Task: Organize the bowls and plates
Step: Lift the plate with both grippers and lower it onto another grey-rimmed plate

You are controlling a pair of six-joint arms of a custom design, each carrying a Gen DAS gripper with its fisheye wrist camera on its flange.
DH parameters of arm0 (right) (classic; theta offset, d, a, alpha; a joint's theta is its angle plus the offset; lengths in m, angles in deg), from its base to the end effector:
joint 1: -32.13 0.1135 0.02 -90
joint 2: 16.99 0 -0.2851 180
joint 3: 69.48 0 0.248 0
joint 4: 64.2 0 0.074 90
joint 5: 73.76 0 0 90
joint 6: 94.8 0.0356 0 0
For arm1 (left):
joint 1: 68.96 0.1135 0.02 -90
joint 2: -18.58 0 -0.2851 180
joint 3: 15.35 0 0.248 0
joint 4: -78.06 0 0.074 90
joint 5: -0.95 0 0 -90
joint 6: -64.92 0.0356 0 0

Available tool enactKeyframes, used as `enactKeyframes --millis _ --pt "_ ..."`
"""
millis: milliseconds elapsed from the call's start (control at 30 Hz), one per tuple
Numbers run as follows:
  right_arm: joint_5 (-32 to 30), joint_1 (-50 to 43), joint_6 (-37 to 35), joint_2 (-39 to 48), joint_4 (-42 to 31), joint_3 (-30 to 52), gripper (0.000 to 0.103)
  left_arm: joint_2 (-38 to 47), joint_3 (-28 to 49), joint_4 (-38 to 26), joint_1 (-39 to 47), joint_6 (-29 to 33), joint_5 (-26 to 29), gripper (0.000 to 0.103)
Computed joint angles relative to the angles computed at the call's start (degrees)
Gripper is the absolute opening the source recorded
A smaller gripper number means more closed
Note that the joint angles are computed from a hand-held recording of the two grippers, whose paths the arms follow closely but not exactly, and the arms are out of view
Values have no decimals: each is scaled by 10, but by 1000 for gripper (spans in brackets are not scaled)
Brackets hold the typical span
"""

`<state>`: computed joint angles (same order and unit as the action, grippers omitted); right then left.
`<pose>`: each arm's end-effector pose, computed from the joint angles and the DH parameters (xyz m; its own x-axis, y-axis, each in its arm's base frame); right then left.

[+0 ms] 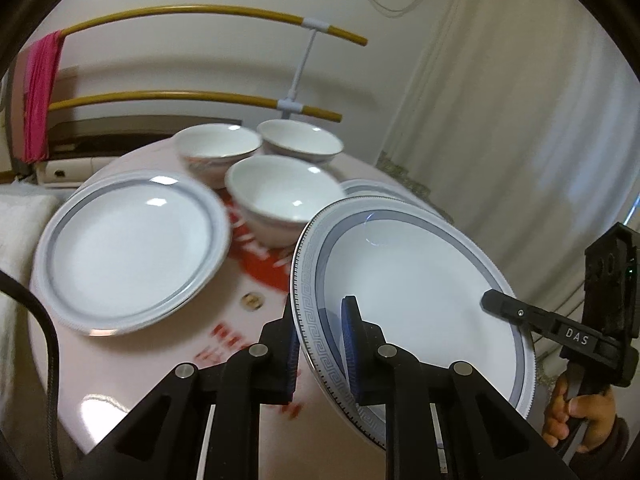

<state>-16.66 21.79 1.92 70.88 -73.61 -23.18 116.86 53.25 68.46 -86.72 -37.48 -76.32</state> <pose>0.2596 -0.0277 0.1531 -0.7808 0.2423 -0.5759 -0.0950 0.8650 0.4928 0.3411 -0.1175 0.2040 -0.6876 0.0003 -0.7260 0.3198 0.8979 -0.3025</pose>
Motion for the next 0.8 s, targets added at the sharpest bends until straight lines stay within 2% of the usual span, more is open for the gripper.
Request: enactKeyframes --millis 200,367,467,800 --pt "-19 -62 -54 33 -35 53 14 72 78 7 -37 -26 -17 15" --pt "-23 -87 -92 93 -48 115 14 139 137 27 -55 -53 -29 15" --pt "-23 -99 -104 135 -52 151 15 190 200 14 -71 -59 -52 15" --pt "-27 -119 -115 228 -69 242 16 311 366 -41 -93 -72 -80 15"
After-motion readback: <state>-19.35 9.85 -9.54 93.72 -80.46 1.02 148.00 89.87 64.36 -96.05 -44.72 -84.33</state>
